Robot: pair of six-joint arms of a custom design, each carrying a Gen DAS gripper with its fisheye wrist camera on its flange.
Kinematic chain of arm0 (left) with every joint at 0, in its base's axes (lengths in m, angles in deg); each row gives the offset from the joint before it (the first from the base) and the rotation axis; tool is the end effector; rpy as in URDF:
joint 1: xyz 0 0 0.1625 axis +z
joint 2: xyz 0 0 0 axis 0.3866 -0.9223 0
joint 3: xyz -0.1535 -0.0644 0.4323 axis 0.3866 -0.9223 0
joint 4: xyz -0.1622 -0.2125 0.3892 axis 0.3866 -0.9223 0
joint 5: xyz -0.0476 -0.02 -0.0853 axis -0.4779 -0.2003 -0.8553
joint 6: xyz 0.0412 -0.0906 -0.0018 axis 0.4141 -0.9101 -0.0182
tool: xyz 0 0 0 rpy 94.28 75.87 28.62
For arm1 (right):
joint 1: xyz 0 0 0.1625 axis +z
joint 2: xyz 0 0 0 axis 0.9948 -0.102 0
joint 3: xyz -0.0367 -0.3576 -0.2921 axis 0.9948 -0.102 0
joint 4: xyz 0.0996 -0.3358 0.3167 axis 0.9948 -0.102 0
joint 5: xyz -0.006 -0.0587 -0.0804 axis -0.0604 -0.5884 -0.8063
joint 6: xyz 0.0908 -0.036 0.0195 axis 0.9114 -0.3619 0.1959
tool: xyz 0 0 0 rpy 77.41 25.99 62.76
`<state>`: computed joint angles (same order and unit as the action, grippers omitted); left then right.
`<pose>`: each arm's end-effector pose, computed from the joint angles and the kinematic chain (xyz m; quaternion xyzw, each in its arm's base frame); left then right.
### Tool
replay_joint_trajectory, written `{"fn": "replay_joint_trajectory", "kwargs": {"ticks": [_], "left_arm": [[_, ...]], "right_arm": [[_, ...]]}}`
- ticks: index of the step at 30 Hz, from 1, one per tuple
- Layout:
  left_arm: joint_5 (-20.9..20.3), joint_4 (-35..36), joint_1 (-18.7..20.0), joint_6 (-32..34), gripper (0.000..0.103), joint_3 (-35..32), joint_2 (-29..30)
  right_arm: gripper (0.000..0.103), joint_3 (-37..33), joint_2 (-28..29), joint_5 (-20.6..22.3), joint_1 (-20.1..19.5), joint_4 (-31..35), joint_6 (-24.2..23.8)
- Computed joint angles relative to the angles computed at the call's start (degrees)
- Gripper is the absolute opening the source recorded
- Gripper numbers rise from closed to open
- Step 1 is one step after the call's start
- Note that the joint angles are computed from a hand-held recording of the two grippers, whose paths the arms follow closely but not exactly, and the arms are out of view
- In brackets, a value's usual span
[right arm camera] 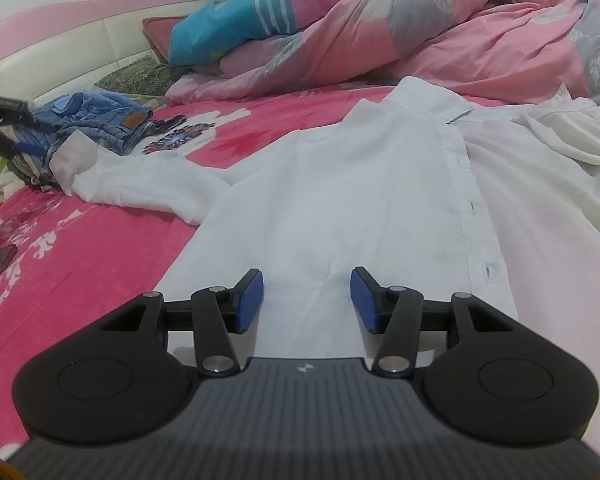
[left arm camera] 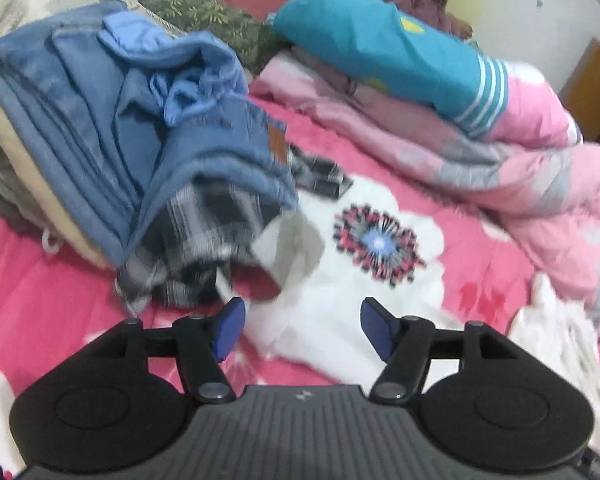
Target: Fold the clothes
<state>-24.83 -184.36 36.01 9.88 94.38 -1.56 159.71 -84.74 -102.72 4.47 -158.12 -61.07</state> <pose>-0.1421 -0.6625 0.3647 -0.1731 0.8124 -0.4752 0.2902 0.1242 -0.8524 0.2258 0.4329 -0.8633 0.2510 0.0660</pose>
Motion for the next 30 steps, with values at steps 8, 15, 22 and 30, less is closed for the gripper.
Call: {"fn": "replay_joint_trajectory", "kwargs": {"ticks": [8,15,22,30], "left_arm": [[-3.91,-7.96,4.75,1.25,0.070,-0.85,3.98],[-0.57,-24.17,5.46,4.09,0.006,-1.53,8.50],[4.93,-51.45,-0.81,26.55,0.004,-3.84,12.34],[16.56,-64.28,-8.71,30.57,0.004,-1.47,13.10]], "right_arm": [[0.050,0.18,-0.03,-0.32,0.10,-0.26,-0.17],[0.051,0.16,0.00,-0.59,0.16,-0.28,-0.20],[0.051,0.30,-0.07,-0.39,0.10,-0.34,-0.10],[0.052,0.01,0.01,0.01,0.00,0.13,0.06]]}}
